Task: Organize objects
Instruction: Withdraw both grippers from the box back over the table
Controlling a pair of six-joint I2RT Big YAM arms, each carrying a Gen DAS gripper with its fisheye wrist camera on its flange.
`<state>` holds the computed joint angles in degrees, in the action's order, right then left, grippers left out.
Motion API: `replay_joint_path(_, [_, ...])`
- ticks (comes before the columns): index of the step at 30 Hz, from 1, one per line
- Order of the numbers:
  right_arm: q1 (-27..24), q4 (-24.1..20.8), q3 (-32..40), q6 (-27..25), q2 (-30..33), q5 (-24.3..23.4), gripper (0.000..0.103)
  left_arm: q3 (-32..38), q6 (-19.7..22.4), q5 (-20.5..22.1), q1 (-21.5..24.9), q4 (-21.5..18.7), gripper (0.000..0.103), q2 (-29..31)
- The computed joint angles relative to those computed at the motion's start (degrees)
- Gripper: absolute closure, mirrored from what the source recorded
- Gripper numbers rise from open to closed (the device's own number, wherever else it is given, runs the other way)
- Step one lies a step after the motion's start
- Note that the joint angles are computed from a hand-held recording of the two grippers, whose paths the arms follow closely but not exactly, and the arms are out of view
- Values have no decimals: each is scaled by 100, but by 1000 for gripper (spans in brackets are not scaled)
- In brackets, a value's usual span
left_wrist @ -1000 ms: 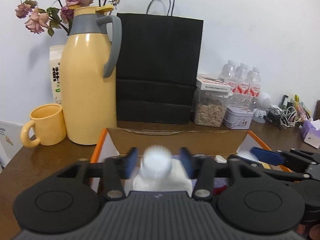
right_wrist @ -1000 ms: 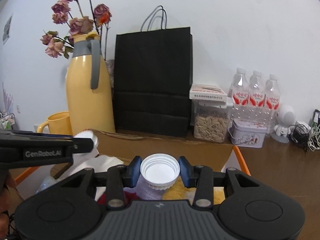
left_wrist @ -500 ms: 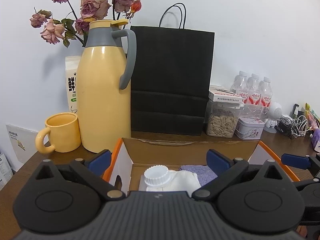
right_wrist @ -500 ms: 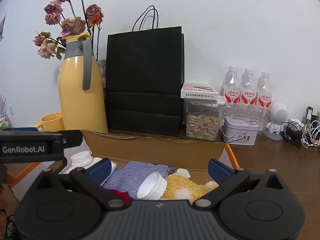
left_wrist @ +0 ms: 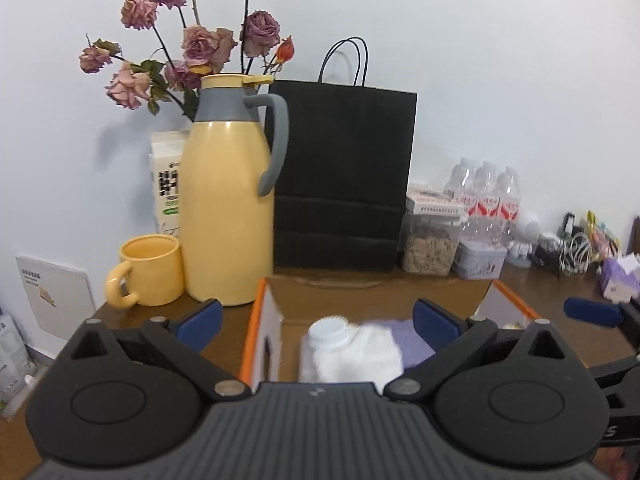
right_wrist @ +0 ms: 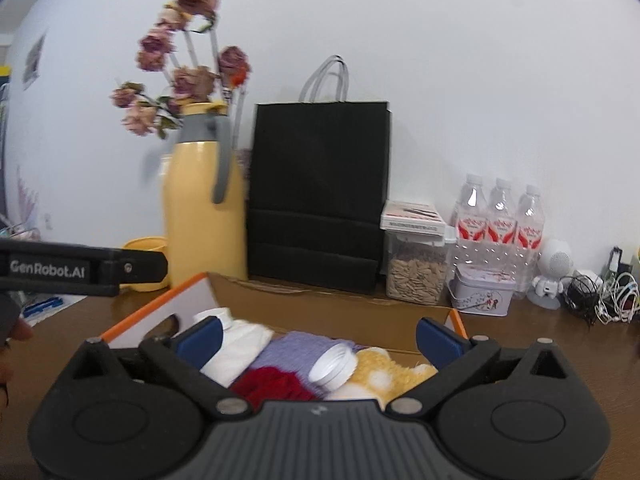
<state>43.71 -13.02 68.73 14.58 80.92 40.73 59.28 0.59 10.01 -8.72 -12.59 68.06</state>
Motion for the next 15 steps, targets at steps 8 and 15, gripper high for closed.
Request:
replay_joint_path(8, [565, -267, -171, 42, -91, 103, 0, -456, 409, 325, 629, -459, 0, -496])
replay_joint_path(15, [844, -910, -30, 448, 178, -154, 1, -804, 797, 587, 1183, -889, 0, -703])
